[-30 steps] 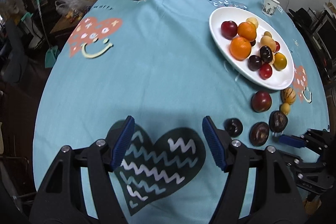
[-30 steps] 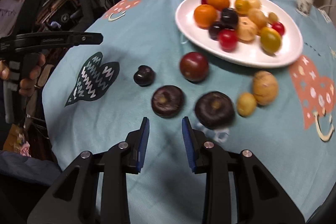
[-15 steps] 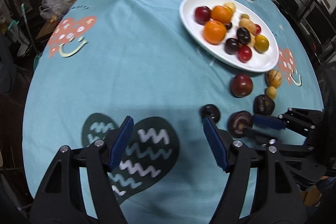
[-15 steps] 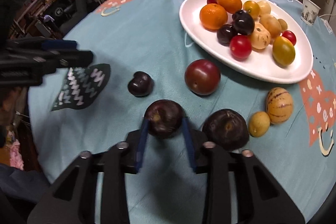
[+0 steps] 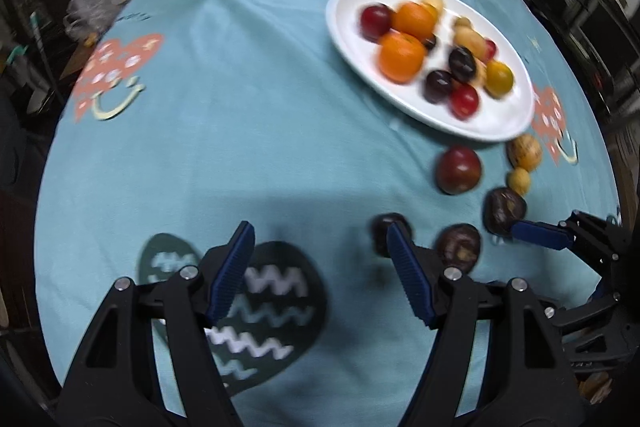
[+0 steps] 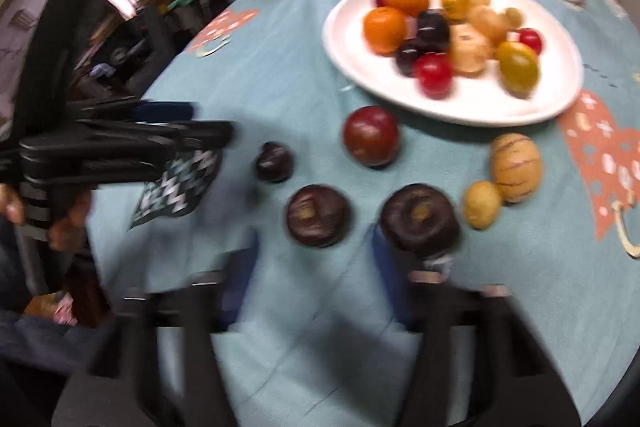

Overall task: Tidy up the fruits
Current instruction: 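Grasp a large dark brown round fruit with the right tool while the left tool grasps a dark plum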

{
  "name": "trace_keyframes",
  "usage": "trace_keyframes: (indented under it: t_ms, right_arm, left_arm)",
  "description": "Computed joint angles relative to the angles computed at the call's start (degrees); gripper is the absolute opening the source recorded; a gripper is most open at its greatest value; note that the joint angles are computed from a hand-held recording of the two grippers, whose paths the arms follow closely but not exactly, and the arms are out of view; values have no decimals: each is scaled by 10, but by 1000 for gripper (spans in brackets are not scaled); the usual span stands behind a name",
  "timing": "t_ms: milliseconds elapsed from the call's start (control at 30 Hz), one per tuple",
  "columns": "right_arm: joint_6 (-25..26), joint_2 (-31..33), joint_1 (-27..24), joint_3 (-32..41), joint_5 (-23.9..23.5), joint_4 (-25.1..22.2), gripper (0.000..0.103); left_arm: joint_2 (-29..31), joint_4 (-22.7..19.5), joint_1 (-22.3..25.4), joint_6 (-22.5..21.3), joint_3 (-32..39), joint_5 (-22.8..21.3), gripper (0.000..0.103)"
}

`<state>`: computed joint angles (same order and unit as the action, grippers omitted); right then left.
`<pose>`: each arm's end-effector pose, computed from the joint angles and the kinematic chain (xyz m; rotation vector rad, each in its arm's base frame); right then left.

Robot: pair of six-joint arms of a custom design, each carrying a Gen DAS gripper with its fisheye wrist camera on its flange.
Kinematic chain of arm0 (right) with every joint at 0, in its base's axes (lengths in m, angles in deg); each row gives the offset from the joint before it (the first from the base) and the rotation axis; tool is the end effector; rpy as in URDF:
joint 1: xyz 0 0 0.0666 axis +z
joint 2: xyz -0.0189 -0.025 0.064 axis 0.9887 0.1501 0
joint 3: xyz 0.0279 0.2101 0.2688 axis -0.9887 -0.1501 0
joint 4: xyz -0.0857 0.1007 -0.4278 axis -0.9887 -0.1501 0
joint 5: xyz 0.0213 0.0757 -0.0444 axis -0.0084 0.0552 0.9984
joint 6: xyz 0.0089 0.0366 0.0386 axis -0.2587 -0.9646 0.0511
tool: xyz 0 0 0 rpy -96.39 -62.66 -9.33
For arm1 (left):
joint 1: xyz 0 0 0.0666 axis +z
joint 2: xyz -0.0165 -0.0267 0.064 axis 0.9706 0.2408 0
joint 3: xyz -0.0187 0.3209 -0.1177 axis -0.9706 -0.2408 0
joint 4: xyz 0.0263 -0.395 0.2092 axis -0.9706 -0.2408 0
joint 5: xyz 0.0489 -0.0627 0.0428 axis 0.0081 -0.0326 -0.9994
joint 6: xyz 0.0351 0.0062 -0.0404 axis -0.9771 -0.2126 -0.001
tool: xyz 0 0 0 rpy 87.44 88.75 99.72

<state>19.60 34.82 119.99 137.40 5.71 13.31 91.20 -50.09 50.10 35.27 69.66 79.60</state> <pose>0.3862 0.3219 0.3566 -0.8062 2.6024 0.6769 0.3509 -0.1655 0.3980 -0.1852 2.7525 -0.0552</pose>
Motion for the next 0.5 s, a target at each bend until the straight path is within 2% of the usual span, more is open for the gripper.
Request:
trace_keyframes:
  t_ms: [100, 167, 233, 267, 300, 333, 367, 500]
  right_arm:
    - [5, 9, 4, 6, 1, 4, 66]
    - [20, 16, 17, 11, 26, 8, 66]
    - [41, 42, 33, 32, 64, -9, 65]
    - [52, 51, 40, 37, 84, -11, 51]
    - [69, 58, 48, 42, 102, -18, 45]
    - [81, 55, 55, 38, 118, -12, 45]
    - [83, 56, 55, 38, 119, -13, 44]
    - [69, 39, 34, 29, 74, -17, 44]
  left_arm:
    - [-15, -3, 16, 8, -9, 4, 70]
    - [-18, -2, 18, 12, -12, 9, 70]
    - [-18, -1, 15, 13, -14, 13, 70]
    - [-17, 0, 13, 11, -14, 16, 70]
    - [-16, 0, 10, 9, -14, 17, 70]
    - [-15, -1, 7, 9, -15, 19, 70]
    - [-13, 0, 5, 9, -14, 23, 70]
    - [2, 5, -12, 1, -7, 29, 70]
